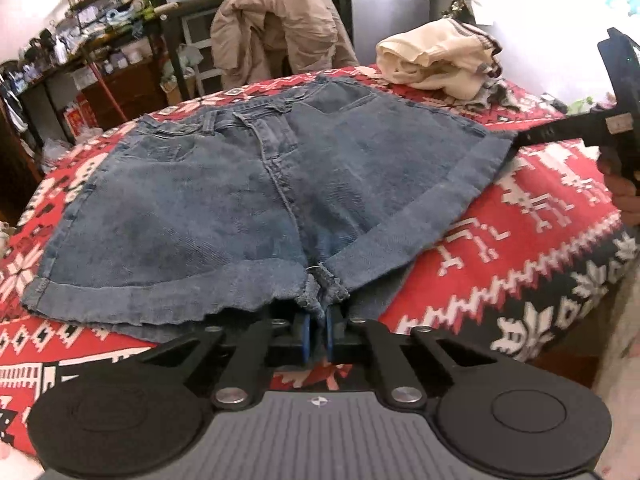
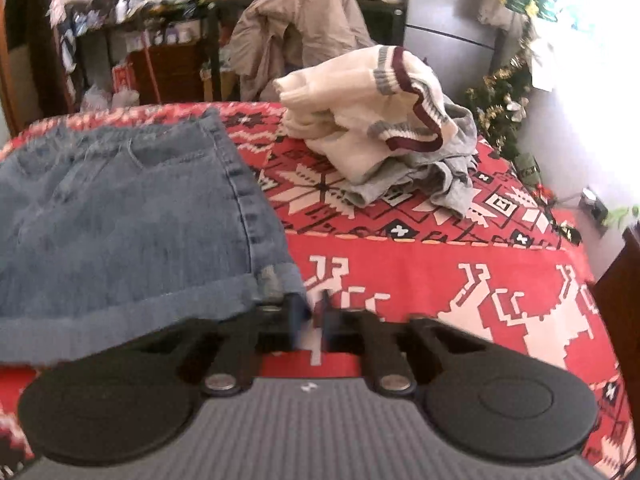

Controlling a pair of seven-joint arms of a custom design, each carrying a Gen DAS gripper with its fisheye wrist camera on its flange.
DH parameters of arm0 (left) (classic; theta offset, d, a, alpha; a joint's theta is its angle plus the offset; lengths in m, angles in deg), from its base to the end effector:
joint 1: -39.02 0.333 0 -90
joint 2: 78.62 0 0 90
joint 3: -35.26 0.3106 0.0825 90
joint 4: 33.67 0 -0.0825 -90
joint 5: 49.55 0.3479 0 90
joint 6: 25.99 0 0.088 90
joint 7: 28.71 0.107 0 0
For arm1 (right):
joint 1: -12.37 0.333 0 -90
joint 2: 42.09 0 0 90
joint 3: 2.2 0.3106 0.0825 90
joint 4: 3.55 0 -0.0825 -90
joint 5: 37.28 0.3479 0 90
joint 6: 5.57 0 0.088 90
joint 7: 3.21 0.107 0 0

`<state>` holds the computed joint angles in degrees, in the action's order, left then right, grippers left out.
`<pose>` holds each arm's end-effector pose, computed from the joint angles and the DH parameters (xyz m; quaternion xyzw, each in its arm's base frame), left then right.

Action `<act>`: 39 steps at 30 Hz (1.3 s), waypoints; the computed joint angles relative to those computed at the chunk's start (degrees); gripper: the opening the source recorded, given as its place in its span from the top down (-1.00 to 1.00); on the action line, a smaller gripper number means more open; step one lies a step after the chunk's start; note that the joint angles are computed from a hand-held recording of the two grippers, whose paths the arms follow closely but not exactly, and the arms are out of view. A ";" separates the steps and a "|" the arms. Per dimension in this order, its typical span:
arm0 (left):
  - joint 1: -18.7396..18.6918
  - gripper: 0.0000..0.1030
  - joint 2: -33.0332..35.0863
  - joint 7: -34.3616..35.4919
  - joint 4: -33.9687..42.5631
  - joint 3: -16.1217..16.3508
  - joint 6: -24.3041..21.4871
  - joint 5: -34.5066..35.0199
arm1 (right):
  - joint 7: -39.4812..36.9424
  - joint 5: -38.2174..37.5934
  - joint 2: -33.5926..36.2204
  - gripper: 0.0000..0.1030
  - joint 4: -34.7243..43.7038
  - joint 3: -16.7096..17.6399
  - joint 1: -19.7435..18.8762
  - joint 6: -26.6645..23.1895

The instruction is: Fold clothes

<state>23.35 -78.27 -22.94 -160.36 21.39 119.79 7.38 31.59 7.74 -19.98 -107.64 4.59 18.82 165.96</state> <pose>0.4525 -0.2684 0.4219 -0.7221 0.5920 -0.2079 0.2914 0.6442 0.0900 0.4206 -0.7676 0.4912 -0.2324 0.3398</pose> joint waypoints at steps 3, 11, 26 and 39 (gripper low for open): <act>0.57 0.86 -0.49 -0.54 -1.27 0.40 2.83 -1.65 | -3.12 6.27 -1.62 0.96 -0.60 3.51 -2.39 2.56; 1.13 0.29 -1.96 3.27 -2.98 0.51 4.56 -4.48 | 10.90 -8.63 0.88 0.86 -0.04 -6.08 4.66 -0.99; 8.37 -0.04 -16.91 5.45 -14.39 1.03 -8.25 -3.47 | -8.19 8.19 -13.50 0.65 -11.75 1.18 1.38 -4.23; 14.88 0.57 -18.85 13.76 -19.69 5.11 -7.65 4.51 | -1.78 1.12 -14.49 0.63 -13.17 -1.41 8.08 -6.12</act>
<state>38.23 -97.12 -9.18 -180.05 26.50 112.15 11.89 29.81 8.86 -34.47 -120.81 3.18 26.90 159.84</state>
